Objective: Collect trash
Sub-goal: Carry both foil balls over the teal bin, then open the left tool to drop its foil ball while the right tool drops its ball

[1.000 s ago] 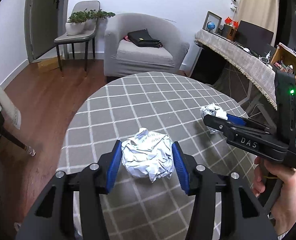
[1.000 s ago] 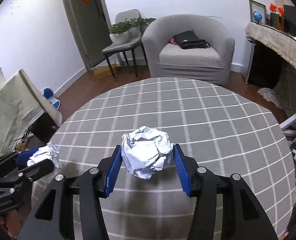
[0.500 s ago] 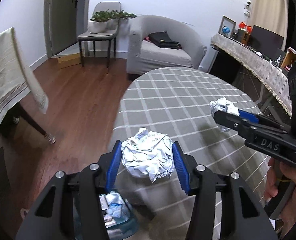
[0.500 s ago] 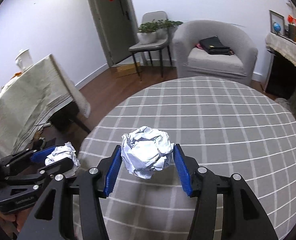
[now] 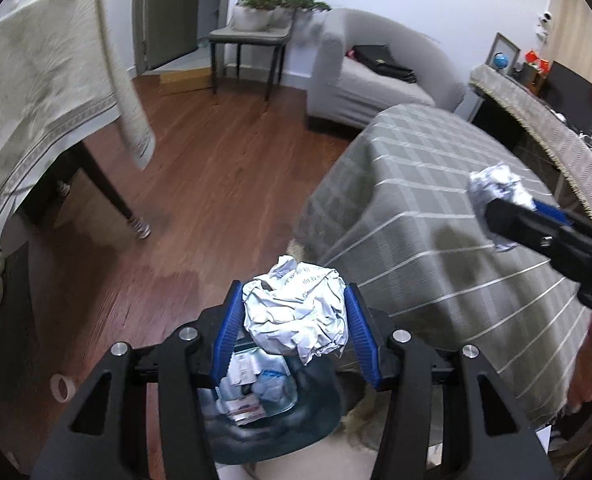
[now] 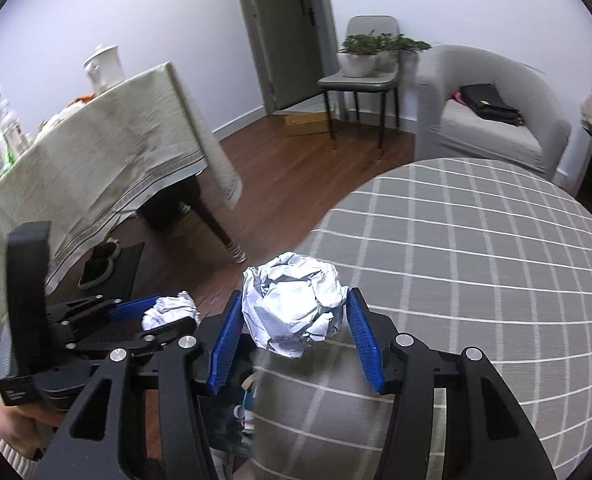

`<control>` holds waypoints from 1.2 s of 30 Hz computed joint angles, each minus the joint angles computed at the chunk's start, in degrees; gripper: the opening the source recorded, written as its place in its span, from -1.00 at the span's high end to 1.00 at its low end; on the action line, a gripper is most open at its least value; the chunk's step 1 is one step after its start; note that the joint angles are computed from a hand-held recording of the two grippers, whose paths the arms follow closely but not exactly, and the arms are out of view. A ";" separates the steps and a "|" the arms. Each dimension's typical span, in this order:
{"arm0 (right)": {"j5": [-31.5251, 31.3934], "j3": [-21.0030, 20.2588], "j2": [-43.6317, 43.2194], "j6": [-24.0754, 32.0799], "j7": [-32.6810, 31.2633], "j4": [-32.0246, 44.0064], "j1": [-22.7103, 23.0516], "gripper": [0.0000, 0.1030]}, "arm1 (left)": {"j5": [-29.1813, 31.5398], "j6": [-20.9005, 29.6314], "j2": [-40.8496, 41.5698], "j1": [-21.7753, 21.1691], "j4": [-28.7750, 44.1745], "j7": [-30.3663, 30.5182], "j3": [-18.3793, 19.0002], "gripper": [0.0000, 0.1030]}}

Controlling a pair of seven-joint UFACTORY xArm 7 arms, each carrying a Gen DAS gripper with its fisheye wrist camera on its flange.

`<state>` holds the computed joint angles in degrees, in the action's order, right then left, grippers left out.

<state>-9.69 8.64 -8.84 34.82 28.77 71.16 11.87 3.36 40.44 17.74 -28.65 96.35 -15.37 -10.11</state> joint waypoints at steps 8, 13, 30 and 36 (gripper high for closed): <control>1.01 0.83 4.97 0.49 -0.88 4.34 2.58 -0.03 | -3.63 2.38 -0.06 2.88 -3.32 2.25 0.06 -0.04; 2.38 0.73 8.28 1.28 -1.83 7.08 4.23 -0.03 | -5.44 4.85 0.88 4.42 -4.63 3.71 0.14 -0.05; 5.26 0.10 16.21 4.66 -3.98 13.49 7.68 -0.03 | -8.06 8.73 0.65 7.13 -8.00 6.60 0.71 -0.20; 5.44 -0.01 18.56 6.38 -4.22 14.81 8.67 -0.03 | -8.48 6.60 -1.34 8.44 -8.90 6.76 1.13 -0.04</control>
<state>-4.25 8.63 9.72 41.19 24.55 85.96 20.54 -5.12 47.04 16.40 -20.21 87.45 -8.61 -8.97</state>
